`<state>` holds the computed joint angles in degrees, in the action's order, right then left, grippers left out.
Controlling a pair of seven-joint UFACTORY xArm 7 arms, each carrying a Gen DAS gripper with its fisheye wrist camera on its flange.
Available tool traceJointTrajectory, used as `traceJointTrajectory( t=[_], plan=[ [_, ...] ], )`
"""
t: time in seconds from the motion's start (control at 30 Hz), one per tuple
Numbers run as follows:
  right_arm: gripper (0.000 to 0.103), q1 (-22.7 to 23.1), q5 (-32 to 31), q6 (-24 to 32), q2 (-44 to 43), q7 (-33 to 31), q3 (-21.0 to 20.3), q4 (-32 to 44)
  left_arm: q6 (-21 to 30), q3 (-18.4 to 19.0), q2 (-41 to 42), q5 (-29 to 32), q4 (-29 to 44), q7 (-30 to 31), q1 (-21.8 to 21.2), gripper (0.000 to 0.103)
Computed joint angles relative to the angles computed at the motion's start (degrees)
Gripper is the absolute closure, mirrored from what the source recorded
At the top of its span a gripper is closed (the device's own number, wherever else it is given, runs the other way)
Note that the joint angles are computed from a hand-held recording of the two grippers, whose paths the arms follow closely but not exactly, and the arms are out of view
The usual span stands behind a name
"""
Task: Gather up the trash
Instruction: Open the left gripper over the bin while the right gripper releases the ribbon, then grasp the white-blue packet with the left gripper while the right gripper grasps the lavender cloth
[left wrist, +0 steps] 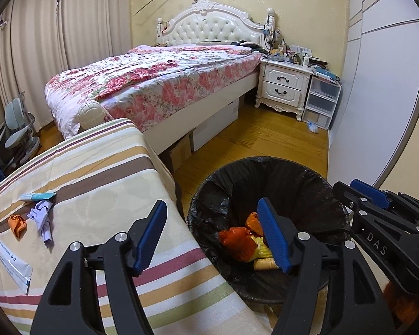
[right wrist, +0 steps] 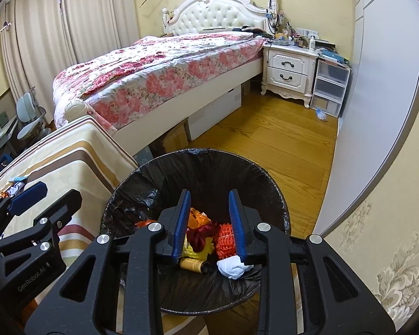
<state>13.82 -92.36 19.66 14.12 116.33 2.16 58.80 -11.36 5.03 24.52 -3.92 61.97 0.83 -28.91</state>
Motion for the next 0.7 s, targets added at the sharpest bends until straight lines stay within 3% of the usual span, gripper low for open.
traceJointTrajectory(
  t=[0.1, 0.17, 0.43, 0.7],
  plan=[
    [0.073, 0.22, -0.17, 0.09, -0.38, 0.24, 0.18, -0.37, -0.03, 2.33, -0.6, -0.98, -0.71, -0.05, -1.72, 0.037],
    [0.066, 0.55, -0.36, 0.53, -0.81, 0.65, 0.44, -0.63, -0.11, 4.24, -1.36, -1.86, -1.86, -0.04, -3.17, 0.037],
    [0.064, 2.54, 0.14, -1.23, 0.64, 0.19, 1.91, 1.2, -0.5, 10.82, -5.16, -6.17, -7.8, 0.52, -6.54, 0.037],
    [0.064, 7.22, 4.3, -4.0, 5.61, -6.32, 2.22, 7.0, -1.88, 20.57, -8.17, -15.75, -14.49, 6.17, -12.94, 0.037]
  ],
)
